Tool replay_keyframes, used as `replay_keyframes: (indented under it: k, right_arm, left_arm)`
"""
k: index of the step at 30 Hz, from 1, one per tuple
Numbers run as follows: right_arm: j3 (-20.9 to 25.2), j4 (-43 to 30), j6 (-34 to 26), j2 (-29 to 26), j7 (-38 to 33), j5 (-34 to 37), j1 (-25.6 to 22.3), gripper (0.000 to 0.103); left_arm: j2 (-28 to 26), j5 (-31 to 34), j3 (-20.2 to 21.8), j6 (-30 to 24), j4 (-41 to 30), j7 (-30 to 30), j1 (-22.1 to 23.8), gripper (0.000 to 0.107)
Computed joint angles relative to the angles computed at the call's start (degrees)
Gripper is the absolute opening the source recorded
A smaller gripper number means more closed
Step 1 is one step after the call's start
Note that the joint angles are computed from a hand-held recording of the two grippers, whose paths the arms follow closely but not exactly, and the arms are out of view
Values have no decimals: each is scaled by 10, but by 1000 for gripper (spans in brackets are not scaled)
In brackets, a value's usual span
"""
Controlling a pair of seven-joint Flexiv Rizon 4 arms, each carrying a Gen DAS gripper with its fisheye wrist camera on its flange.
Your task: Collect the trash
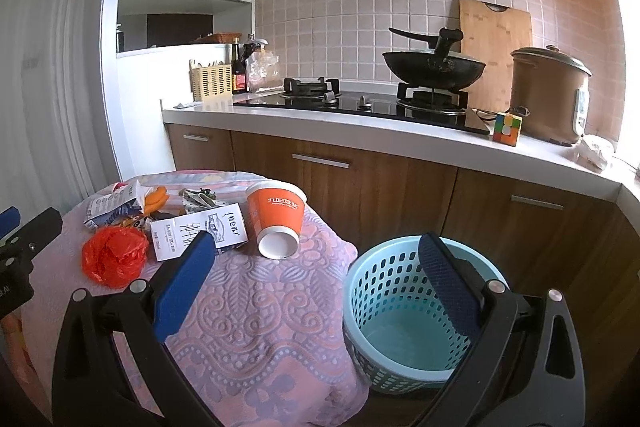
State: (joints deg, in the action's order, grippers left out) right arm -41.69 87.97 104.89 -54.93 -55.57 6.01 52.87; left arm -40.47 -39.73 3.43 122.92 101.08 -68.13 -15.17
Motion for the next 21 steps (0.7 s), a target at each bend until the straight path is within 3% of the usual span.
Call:
replay_keyframes:
  k: [21]
  right_arm:
    - [8,0,5,0,-6,5,-3,97]
  left_arm:
    - [3,7,-2,4,5,-14,5,95]
